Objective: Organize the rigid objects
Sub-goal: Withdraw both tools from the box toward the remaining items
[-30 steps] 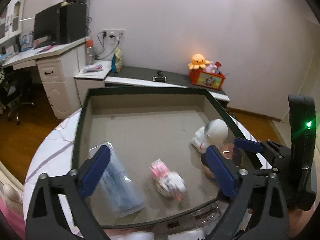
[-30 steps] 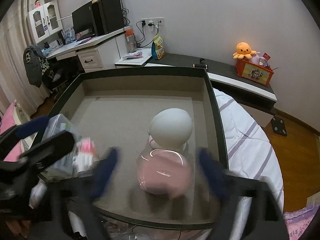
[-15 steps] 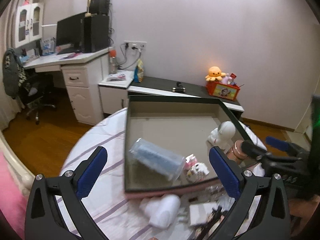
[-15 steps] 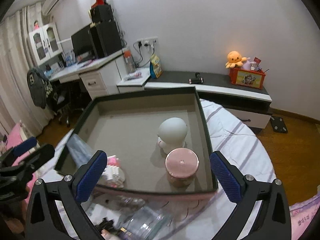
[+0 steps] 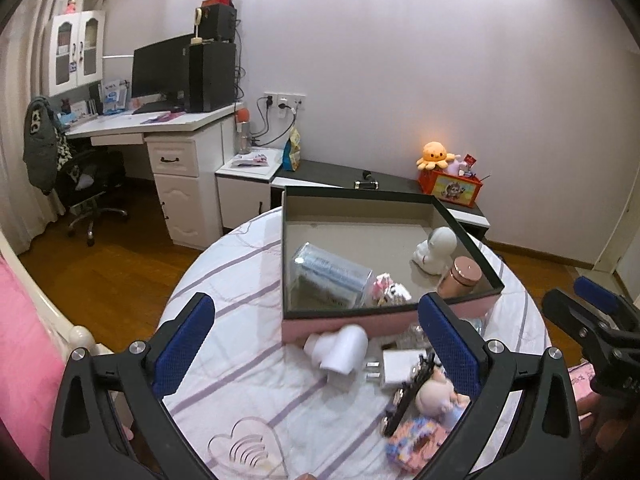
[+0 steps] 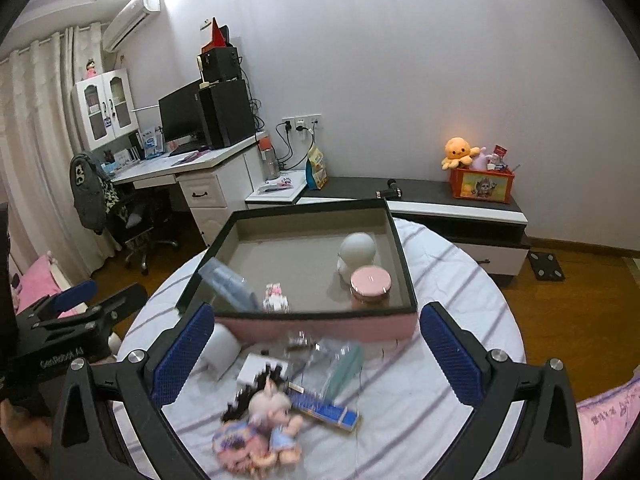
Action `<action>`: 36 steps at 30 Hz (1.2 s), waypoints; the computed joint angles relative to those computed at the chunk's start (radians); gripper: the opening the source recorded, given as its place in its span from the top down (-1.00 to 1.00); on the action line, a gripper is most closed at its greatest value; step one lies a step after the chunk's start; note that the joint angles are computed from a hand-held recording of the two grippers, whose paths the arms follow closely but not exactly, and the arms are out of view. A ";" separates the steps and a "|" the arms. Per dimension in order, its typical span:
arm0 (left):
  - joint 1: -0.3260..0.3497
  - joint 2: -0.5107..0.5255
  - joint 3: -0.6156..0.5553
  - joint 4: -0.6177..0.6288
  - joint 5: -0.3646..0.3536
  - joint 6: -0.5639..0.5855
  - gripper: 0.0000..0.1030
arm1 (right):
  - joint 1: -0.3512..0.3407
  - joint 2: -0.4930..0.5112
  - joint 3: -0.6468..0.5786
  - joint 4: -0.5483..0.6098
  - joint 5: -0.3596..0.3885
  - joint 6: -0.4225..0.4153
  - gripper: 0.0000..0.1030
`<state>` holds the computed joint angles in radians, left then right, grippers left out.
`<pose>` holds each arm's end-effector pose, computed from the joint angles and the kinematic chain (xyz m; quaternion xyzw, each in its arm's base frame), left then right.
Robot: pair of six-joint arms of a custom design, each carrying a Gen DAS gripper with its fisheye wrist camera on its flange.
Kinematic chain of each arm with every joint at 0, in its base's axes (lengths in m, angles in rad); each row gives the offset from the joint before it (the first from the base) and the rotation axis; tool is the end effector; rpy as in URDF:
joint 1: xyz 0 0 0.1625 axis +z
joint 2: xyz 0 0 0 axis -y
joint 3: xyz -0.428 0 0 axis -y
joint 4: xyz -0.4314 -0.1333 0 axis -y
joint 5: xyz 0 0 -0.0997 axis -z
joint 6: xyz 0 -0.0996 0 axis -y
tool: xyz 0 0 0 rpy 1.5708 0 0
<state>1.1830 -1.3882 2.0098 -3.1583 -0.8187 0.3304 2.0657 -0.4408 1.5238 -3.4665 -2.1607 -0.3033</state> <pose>-0.0197 -0.5806 0.3728 0.1298 0.8311 -0.4411 0.3127 0.4095 -0.5948 -0.0205 0.2357 -0.8545 0.4020 0.2296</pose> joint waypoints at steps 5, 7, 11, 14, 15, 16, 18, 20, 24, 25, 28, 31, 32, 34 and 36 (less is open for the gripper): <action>-0.012 -0.047 0.067 -0.006 0.015 -0.017 -1.00 | 0.008 -0.023 0.074 -0.039 -0.035 0.017 -1.00; -0.015 -0.062 0.089 -0.003 0.017 -0.024 -1.00 | 0.007 -0.032 0.096 -0.051 -0.045 0.021 -1.00; -0.025 -0.083 0.125 -0.016 0.026 -0.028 -1.00 | 0.012 -0.044 0.135 -0.074 -0.060 0.037 -1.00; -0.038 -0.098 0.152 -0.032 0.036 -0.027 -1.00 | 0.019 -0.046 0.153 -0.095 -0.071 0.032 -1.00; -0.043 -0.104 0.161 -0.040 0.039 -0.023 -1.00 | 0.023 -0.045 0.155 -0.101 -0.071 0.032 -1.00; -0.048 -0.108 0.171 -0.051 0.043 -0.018 -1.00 | 0.026 -0.047 0.160 -0.106 -0.070 0.031 -1.00; -0.059 -0.117 0.189 -0.068 0.054 -0.008 -1.00 | 0.032 -0.046 0.164 -0.112 -0.071 0.028 -1.00; -0.066 -0.126 0.206 -0.077 0.063 -0.005 -1.00 | 0.038 -0.046 0.166 -0.114 -0.071 0.025 -1.00; -0.070 -0.143 0.223 -0.069 0.067 -0.017 -1.00 | 0.046 -0.046 0.171 -0.116 -0.069 0.020 -1.00; -0.070 -0.146 0.226 -0.070 0.068 -0.018 -1.00 | 0.048 -0.047 0.173 -0.115 -0.068 0.019 -1.00; -0.072 -0.151 0.232 -0.073 0.069 -0.020 -1.00 | 0.051 -0.047 0.176 -0.119 -0.067 0.018 -1.00; -0.071 -0.151 0.232 -0.072 0.068 -0.017 -1.00 | 0.051 -0.048 0.179 -0.119 -0.072 0.018 -1.00; -0.072 -0.152 0.234 -0.070 0.071 -0.016 -1.00 | 0.051 -0.049 0.180 -0.119 -0.073 0.019 -1.00; -0.070 -0.154 0.235 -0.064 0.073 -0.018 -1.00 | 0.048 -0.051 0.180 -0.117 -0.076 0.022 -1.00; -0.068 -0.156 0.239 -0.059 0.074 -0.025 -1.00 | 0.045 -0.054 0.183 -0.115 -0.081 0.025 -1.00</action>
<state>1.1149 -1.5443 2.2492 -3.2170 -0.7452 0.3058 2.1103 -0.4947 1.7069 -3.5813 -2.2416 -0.2784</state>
